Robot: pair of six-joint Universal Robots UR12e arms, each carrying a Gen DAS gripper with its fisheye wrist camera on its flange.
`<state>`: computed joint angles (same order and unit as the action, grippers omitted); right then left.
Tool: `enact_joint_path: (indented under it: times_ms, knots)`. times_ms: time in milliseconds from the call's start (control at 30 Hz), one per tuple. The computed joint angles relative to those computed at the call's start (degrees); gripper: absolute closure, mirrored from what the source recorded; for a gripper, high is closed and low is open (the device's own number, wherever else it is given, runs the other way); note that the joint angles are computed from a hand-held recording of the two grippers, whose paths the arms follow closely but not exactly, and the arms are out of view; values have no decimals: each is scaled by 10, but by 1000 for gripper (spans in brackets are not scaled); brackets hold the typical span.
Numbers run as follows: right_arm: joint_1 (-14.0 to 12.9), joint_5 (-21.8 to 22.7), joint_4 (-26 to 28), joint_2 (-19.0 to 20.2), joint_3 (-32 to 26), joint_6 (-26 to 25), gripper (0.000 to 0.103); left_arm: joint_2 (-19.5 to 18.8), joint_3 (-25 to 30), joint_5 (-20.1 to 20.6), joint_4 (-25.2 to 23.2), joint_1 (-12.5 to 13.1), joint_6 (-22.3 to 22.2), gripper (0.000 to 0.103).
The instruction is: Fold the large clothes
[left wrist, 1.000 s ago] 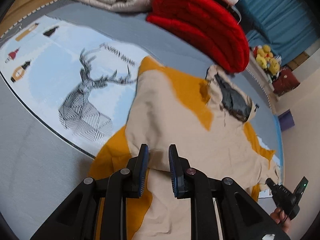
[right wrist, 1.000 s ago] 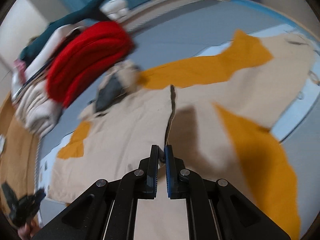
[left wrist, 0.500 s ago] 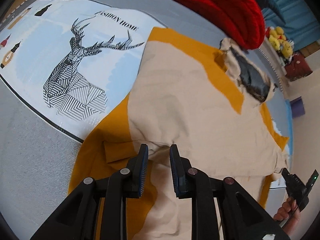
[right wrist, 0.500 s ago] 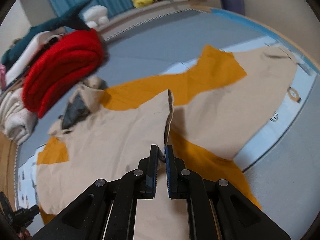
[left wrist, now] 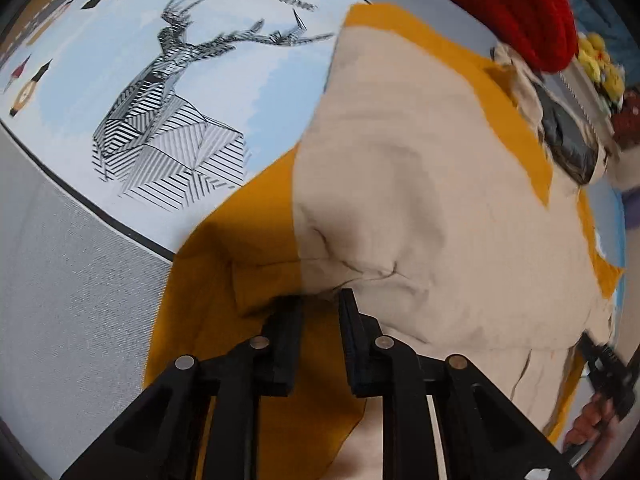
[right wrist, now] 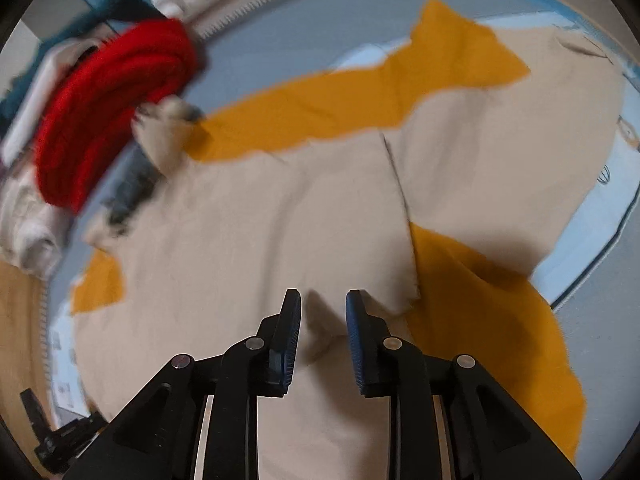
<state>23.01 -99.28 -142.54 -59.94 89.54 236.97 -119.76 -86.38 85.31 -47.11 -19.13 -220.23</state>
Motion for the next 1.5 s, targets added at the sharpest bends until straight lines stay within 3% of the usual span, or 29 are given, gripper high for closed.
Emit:
enact_joint_path:
  times_ms: [67,267,400,467,533,667,800,867,967,1033,1300,1500]
  knots:
    - [0,-13,19,-5,3,24,78,3,4,17,9,-5,13,85]
    - [0,-32,-37,-17,21,34,78,3,10,42,58,-20,60,83]
    - [-8,0,-74,-18,36,32,70,5,5,34,69,-16,45,83]
    - [-12,12,-46,-15,32,28,70,9,5,40,63,-17,42,82]
    - [-12,-4,6,-13,21,27,70,11,16,59,34,-20,49,81]
    - [-11,-24,19,-19,21,40,70,15,14,94,66,-28,66,80]
    - [-2,-64,-21,-22,24,29,70,4,12,57,102,-26,92,80]
    - [-3,-54,-56,-20,27,3,70,-10,18,19,80,-23,101,80]
    - [-10,-4,-44,-13,23,-8,70,-28,35,29,-5,-25,89,81]
    - [-11,6,-30,-12,24,4,70,-24,38,34,-7,-25,74,81]
    - [-15,-6,-18,-26,36,33,70,-5,34,41,46,-34,79,77]
    - [-12,-76,-39,-54,53,23,70,9,16,115,140,-63,158,77]
